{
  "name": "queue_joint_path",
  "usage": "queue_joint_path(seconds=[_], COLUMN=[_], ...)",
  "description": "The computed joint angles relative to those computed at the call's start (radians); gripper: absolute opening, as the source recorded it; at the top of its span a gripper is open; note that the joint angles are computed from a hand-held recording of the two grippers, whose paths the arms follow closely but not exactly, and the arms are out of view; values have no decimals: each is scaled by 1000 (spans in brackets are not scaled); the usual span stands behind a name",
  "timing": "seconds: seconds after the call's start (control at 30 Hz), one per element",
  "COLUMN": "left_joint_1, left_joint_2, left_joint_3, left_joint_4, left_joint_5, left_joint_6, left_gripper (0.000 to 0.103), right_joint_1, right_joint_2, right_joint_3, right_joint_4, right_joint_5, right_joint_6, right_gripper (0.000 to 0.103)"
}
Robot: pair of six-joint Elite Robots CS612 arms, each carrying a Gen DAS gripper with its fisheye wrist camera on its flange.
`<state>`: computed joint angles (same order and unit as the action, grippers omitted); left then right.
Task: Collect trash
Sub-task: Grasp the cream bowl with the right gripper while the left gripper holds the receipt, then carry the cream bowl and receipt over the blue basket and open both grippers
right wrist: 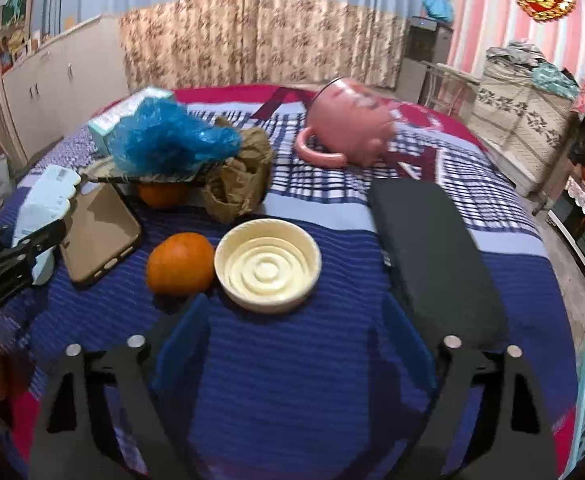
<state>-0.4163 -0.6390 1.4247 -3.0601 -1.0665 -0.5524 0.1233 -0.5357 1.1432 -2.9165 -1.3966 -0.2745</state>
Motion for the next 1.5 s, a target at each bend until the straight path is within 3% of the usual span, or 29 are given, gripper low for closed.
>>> queue_joint_path(seconds=[0.13,0.2,0.23,0.33,0.43,0.57,0.6,0.73,0.83,0.87,0.9,0.93,1.23,1.5], left_joint_1=[6,8,9,10,13,14,13,9,4,3,4,2,-21,-66], left_joint_2=[2,3,3,3,-1,-3,-2,-2,-6,-8,-9,-12,-28,-26], left_joint_3=[-5,-7,-10,-9,-2,-5,-6,-5,-6,-5,-3,-6,-1,-51], left_joint_4=[6,12,20,30,31,48,53,37,49,50,43,52,13,-55], left_joint_5=[-22,-27,-34,-41,-53,-62,-58,-64,-50,-50,-63,-65,-59,-60], left_joint_6=[-8,-7,-8,-21,-43,-54,-54,-31,-20,-19,-12,-10,39,148], left_gripper=[46,52,62,71,77,78,76,44,37,30,9,6,5,5], right_joint_1=[4,-1,-2,-6,-14,-34,-41,-78,-110,-119,-130,-138,-192,-233], right_joint_2=[27,30,29,16,-6,-59,-69,-120,-143,-148,-150,-151,-156,-164], right_joint_3=[-49,-53,-49,-20,29,126,144,224,266,278,287,291,317,334], right_joint_4=[56,67,58,26,-26,-114,-131,-204,-257,-276,-294,-303,-344,-383], right_joint_5=[16,54,57,63,62,27,22,13,22,20,10,7,-37,-55], right_joint_6=[5,6,8,5,13,4,5,61,114,128,148,165,222,287], right_gripper=[74,58,58,58,58,58,58,58,58,58,58,58,58,58])
